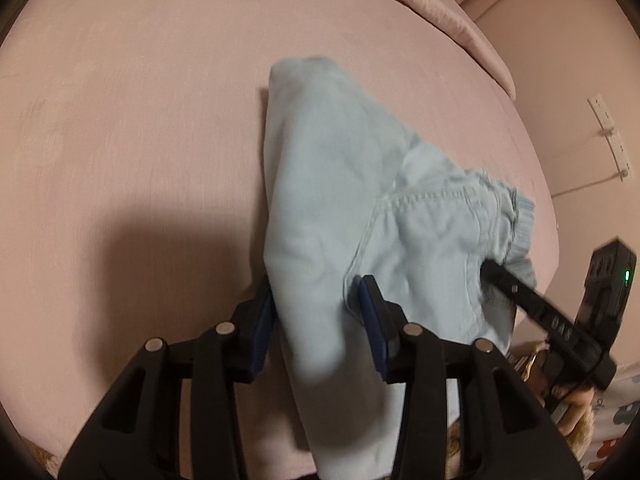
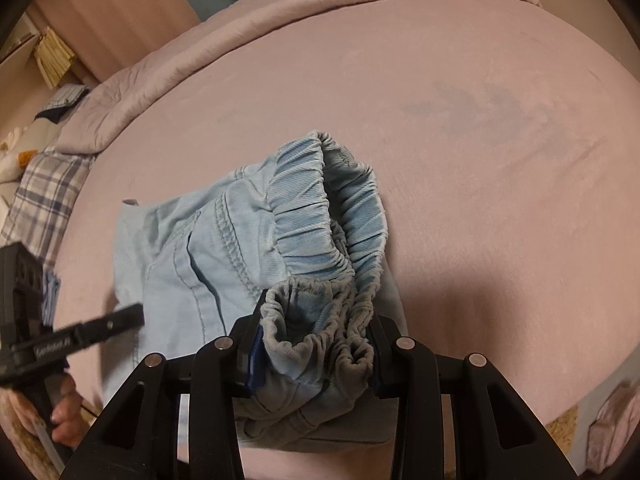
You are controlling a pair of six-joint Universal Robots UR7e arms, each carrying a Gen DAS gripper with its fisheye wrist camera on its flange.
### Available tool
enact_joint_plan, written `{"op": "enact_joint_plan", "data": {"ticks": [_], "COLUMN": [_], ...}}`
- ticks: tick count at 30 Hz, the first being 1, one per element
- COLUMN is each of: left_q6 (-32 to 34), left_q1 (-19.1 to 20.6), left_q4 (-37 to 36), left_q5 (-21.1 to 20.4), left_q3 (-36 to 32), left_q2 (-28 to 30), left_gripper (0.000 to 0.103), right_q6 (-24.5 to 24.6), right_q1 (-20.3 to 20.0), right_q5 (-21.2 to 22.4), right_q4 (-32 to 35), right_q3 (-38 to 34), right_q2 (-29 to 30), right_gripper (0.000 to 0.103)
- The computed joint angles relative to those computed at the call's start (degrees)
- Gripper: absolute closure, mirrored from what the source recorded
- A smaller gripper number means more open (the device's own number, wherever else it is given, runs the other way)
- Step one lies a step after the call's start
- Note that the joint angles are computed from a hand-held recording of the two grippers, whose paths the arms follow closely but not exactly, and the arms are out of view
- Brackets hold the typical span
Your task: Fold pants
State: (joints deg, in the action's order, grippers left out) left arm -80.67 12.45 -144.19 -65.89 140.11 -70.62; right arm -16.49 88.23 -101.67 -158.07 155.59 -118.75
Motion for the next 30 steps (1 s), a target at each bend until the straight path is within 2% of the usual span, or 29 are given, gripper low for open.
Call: {"op": "enact_joint_plan", "data": {"ticks": [13, 23, 30], "left_q6": [-5.86, -6.93, -7.67], "left_q1": [-4.33, -4.66, -5.24], "left_q4": [-1.98, -1.21, -1.15], "left_q5": [-3.68, -4.5, -4.39], "left_q3": [2.99, 2.12, 2.36], "left_q2": [-2.03, -1.1, -0.86], "left_gripper": [0.06, 0.06, 0.06], "right_q6": [-0.62, 0.62, -3.61], "right_q1": [-1.45, -0.36, -6.19], "right_q5": [1.19, -3.36, 1.2], "right_q4": [0.7, 4.85, 11.48], "right_q3": [0.35, 0.34, 1.26], "right_q2": [-1.15, -6.13, -13.97], "right_gripper": [0.065, 0.049, 0.049]}}
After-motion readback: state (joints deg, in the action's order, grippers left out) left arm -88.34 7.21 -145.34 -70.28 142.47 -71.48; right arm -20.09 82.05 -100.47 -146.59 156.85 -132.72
